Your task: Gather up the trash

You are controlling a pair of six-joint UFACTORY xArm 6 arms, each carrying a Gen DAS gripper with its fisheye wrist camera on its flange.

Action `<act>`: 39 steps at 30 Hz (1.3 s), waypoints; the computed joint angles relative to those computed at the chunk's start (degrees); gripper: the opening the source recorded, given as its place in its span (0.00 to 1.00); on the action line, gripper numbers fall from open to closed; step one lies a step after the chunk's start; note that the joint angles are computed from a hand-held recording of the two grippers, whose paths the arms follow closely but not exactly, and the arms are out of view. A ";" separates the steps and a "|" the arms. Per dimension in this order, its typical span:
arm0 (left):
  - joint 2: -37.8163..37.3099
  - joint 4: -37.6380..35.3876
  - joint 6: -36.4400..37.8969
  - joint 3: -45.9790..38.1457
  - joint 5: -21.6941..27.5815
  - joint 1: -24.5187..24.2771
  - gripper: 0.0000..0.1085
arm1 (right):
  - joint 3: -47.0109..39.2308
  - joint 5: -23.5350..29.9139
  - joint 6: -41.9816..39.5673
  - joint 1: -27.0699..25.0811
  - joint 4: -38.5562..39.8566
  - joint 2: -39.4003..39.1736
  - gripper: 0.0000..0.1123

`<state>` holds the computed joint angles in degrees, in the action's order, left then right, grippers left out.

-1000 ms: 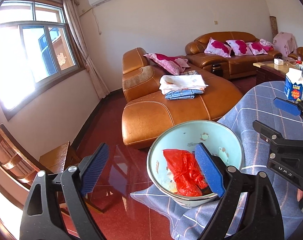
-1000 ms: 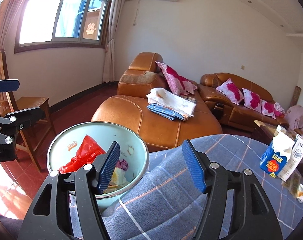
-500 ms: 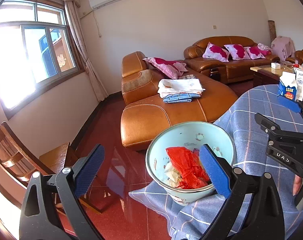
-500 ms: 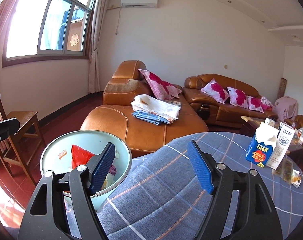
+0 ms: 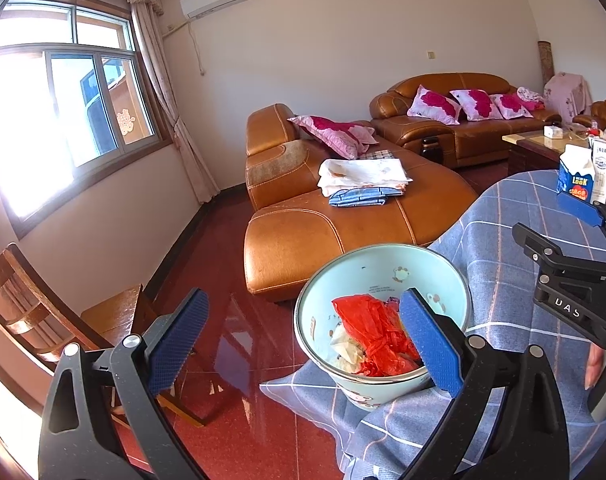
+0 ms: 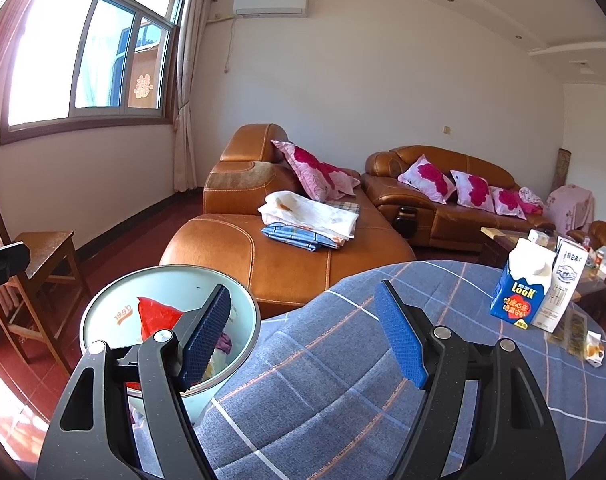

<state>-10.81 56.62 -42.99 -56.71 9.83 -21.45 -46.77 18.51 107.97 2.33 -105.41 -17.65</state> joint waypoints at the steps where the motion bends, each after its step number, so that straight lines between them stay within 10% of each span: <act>1: -0.03 -0.18 0.12 0.07 0.03 -0.07 0.87 | 0.01 0.00 0.18 -0.01 -0.11 -0.01 0.66; 39: 0.41 0.99 -0.51 0.15 -0.65 0.63 0.89 | 0.12 0.69 0.82 0.03 -0.49 0.31 0.70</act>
